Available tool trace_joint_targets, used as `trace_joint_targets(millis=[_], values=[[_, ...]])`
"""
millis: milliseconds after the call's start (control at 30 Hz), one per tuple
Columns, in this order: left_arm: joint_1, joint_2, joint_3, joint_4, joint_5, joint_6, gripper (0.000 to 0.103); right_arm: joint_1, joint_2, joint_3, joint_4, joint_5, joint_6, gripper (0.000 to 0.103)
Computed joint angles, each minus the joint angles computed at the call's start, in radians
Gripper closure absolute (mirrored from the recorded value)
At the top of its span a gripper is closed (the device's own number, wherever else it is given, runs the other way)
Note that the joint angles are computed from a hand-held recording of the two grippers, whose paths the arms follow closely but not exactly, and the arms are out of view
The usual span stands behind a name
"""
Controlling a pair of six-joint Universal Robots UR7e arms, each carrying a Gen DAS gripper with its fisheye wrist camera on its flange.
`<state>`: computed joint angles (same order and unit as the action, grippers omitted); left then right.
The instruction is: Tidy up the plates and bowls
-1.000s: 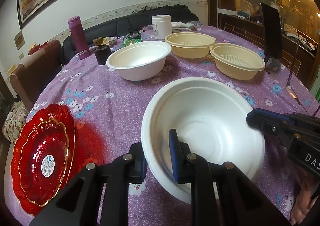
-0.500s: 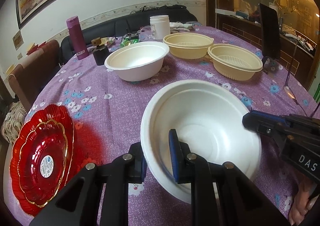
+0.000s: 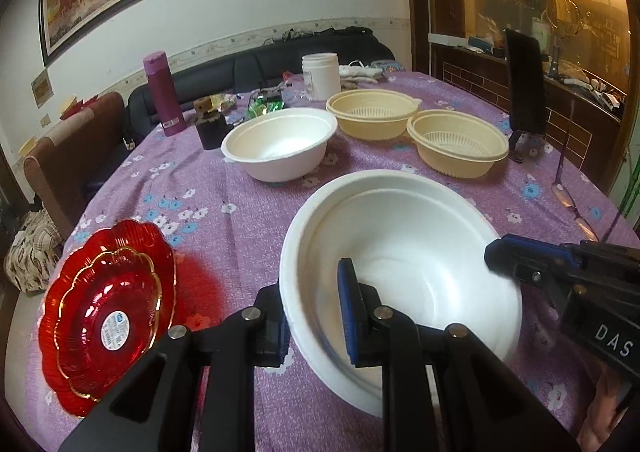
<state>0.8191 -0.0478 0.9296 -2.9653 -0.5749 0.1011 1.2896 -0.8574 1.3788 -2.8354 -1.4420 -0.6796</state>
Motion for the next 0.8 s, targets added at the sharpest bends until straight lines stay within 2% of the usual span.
trace_joint_targets(millis=[433, 800], values=[[-0.018, -0.026, 0.045, -0.062, 0.016, 0.030, 0.083, -0.001, -0.055, 0.052, -0.002, 0.044, 0.006, 0.090], [-0.008, -0.053, 0.077, -0.084, 0.023, 0.014, 0.083, 0.024, -0.038, 0.033, 0.017, 0.027, -0.005, 0.090]])
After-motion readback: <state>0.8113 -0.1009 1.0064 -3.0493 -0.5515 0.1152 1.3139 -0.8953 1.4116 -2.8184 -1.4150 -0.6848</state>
